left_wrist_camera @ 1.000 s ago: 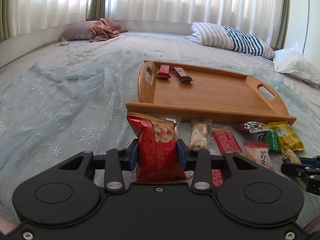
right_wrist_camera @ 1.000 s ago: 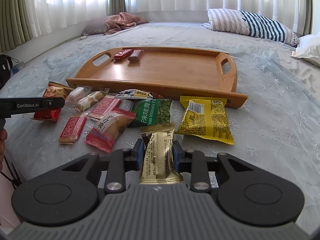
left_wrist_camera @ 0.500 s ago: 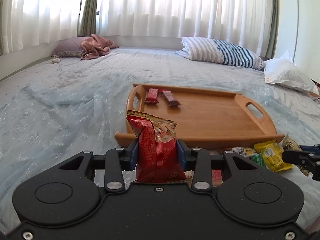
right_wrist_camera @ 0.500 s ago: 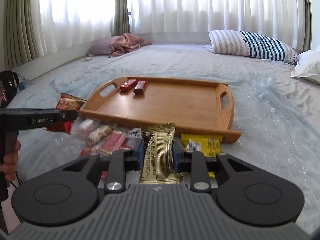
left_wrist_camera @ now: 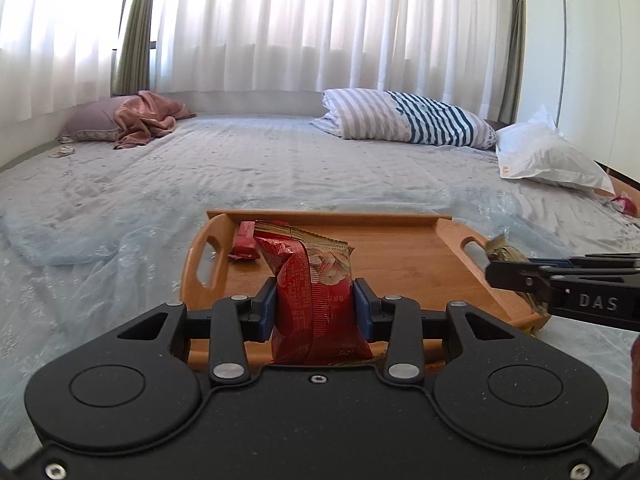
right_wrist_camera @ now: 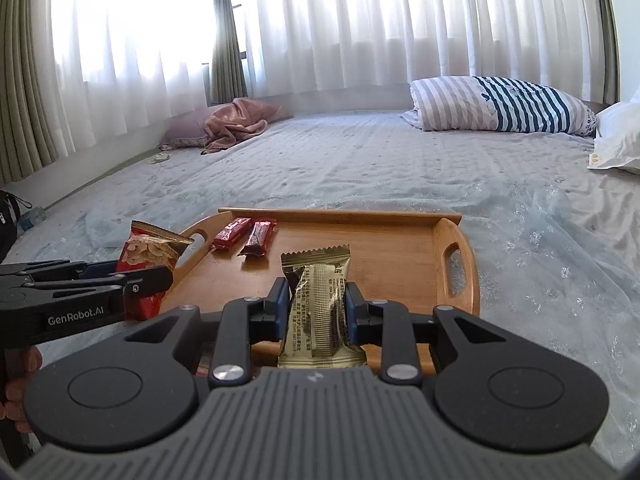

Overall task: Organize snacks
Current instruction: 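Lower the red chip bag and gold bar into the tray and open both tools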

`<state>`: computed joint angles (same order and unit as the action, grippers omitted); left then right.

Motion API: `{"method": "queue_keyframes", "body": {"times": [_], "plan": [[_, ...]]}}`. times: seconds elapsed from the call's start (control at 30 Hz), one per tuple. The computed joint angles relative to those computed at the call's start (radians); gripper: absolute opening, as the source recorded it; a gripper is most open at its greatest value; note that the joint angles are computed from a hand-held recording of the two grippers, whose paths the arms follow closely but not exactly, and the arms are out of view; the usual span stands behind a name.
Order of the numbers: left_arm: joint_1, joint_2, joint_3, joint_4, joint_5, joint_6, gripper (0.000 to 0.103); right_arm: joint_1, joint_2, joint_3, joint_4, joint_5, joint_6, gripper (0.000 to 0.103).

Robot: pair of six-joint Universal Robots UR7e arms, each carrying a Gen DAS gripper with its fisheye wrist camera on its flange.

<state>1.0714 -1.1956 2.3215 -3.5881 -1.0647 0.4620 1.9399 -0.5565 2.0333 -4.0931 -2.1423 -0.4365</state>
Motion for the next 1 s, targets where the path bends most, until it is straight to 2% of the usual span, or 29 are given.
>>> {"method": "queue_keyframes", "body": {"times": [0.27, 0.5, 0.63, 0.7, 0.87, 1.0], "plan": [[0.033, 0.098, -0.158, 0.098, -0.056, 0.001, 0.037, -0.057, -0.006, -0.105, 0.127, 0.047, 0.000, 0.032], [0.095, 0.168, -0.338, 0.260, -0.172, -0.097, 0.037, -0.088, 0.018, -0.253, 0.253, 0.001, -0.017, 0.033], [0.112, 0.221, -0.426, 0.320, -0.170, -0.097, 0.037, -0.122, 0.010, -0.303, 0.351, 0.046, 0.037, 0.033], [0.121, 0.251, -0.476, 0.365, -0.167, -0.105, 0.037, -0.131, 0.016, -0.331, 0.383, 0.045, 0.044, 0.033], [0.132, 0.330, -0.586, 0.444, -0.116, -0.080, 0.037, -0.145, 0.035, -0.372, 0.409, 0.018, 0.059, 0.033], [0.149, 0.371, -0.659, 0.529, -0.129, -0.115, 0.037, -0.159, 0.024, -0.361, 0.429, 0.040, 0.095, 0.033]]}}
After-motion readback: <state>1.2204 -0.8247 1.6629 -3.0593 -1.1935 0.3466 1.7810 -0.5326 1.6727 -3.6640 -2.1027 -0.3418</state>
